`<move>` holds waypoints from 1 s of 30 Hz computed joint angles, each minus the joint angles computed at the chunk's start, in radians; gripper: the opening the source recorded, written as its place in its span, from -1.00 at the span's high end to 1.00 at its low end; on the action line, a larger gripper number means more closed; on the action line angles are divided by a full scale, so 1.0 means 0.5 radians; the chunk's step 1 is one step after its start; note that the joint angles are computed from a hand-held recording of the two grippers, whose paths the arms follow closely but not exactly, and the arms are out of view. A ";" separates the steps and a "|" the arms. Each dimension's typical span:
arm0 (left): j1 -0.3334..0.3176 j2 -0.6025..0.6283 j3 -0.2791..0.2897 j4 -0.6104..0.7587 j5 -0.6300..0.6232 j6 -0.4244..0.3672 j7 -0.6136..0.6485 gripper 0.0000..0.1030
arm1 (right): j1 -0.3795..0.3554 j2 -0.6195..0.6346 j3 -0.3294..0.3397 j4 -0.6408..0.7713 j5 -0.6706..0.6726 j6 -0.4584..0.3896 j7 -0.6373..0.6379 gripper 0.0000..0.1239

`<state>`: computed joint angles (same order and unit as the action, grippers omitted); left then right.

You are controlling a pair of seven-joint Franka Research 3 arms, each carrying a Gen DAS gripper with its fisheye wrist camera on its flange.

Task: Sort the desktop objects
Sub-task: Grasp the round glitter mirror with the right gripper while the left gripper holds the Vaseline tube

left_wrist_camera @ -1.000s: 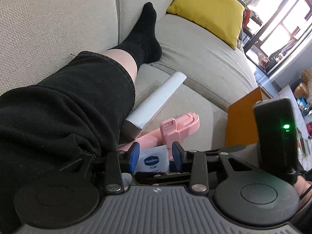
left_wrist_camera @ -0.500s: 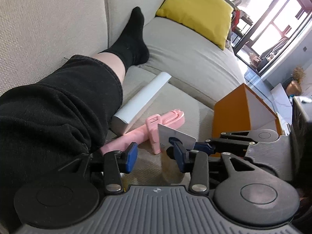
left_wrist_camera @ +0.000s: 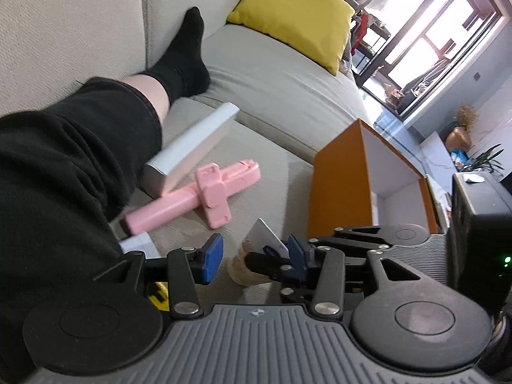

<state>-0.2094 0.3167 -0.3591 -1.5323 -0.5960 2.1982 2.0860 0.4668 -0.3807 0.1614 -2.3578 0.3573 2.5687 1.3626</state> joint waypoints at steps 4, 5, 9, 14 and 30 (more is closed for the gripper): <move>-0.018 -0.006 -0.009 -0.012 0.002 -0.015 -0.022 -0.05 | 0.018 -0.049 -0.019 -0.035 0.041 -0.015 -0.023 0.47; -0.026 -0.009 -0.007 -0.016 0.015 -0.017 -0.035 -0.04 | 0.016 -0.057 -0.016 -0.045 0.042 -0.008 -0.023 0.41; -0.039 -0.019 -0.007 -0.024 0.040 -0.045 -0.055 -0.05 | -0.011 -0.082 -0.003 -0.071 0.008 -0.018 0.021 0.37; -0.040 -0.028 0.003 -0.029 0.045 -0.072 -0.093 -0.04 | -0.007 -0.168 -0.030 -0.129 0.016 -0.021 -0.017 0.30; -0.150 -0.036 0.010 -0.046 0.256 -0.040 -0.314 -0.03 | 0.098 -0.296 -0.176 -0.181 0.337 -0.241 -0.393 0.55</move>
